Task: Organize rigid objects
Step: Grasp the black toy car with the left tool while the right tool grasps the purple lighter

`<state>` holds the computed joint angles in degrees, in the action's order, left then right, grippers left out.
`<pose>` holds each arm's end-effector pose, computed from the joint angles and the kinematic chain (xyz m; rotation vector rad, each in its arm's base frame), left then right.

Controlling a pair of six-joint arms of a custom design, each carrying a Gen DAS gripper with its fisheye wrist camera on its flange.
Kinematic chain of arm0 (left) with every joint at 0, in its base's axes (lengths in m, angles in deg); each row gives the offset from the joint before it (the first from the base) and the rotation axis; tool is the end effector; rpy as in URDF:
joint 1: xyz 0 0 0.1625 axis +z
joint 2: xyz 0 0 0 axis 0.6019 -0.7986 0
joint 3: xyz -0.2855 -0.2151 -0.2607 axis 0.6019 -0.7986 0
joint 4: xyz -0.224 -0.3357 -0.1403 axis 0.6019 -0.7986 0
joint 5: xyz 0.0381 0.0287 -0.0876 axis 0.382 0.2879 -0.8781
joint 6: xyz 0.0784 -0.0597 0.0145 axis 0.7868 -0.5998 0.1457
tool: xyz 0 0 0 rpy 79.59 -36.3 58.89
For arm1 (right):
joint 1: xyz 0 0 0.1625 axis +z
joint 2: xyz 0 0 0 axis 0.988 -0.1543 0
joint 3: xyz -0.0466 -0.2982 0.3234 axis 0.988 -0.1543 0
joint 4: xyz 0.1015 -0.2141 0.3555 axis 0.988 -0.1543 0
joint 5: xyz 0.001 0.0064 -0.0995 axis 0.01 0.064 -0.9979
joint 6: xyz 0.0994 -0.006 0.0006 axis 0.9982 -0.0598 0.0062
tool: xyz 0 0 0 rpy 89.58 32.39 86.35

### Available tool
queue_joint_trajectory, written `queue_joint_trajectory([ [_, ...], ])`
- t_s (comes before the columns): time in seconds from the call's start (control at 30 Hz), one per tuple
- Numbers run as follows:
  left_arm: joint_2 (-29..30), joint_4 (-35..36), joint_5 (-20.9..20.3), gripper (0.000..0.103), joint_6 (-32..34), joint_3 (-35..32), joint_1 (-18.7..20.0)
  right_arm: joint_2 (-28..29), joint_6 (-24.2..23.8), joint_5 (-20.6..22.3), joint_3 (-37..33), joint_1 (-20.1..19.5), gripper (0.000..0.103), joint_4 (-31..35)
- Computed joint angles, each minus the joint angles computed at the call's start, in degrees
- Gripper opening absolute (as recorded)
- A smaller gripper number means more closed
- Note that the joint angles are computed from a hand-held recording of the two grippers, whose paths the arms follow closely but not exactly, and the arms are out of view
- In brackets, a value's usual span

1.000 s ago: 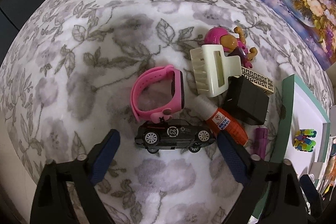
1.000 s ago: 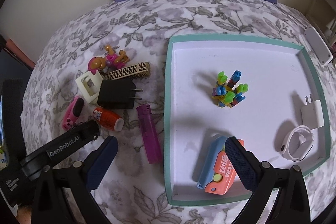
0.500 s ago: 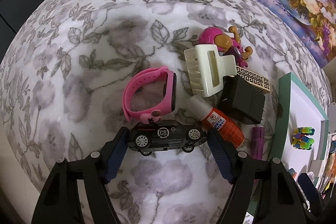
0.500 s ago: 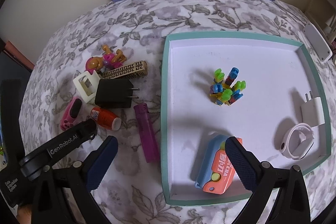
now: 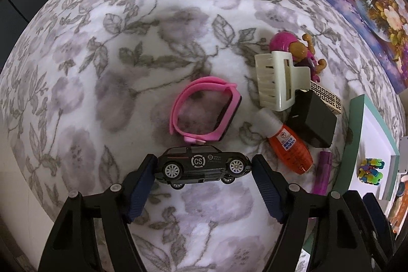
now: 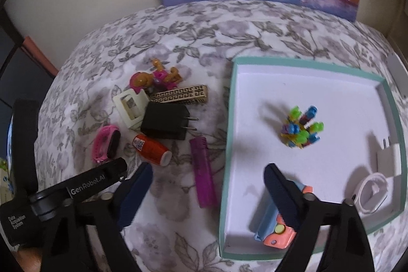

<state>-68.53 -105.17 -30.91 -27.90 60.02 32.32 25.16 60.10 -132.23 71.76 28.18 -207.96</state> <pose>-0.1189 -0.8786 0.2343 0.0837 2.4249 -0.2098 0.3390 -0.7874 0.0553 -0.2575 -2.3673 0.7239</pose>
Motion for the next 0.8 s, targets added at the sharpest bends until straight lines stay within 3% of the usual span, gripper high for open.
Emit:
queue_joint_trajectory([
  [0.3,0.2,0.6,-0.5,0.077,-0.3,-0.4,0.1,2.0,-4.1,0.2,-3.1,-0.2,0.054,3.0],
  [0.53,0.3,0.7,-0.3,0.077,-0.4,-0.5,0.1,3.3,-5.2,-1.3,-5.6,-0.1,0.051,6.4],
  [0.6,0.3,0.7,-0.3,0.077,-0.5,-0.5,0.1,3.5,-6.4,-0.9,-5.8,-0.1,0.042,5.6],
  [0.8,0.3,0.8,-0.2,0.077,-0.5,-0.5,-0.1,5.1,-8.7,-0.3,-8.4,0.2,0.042,7.2],
])
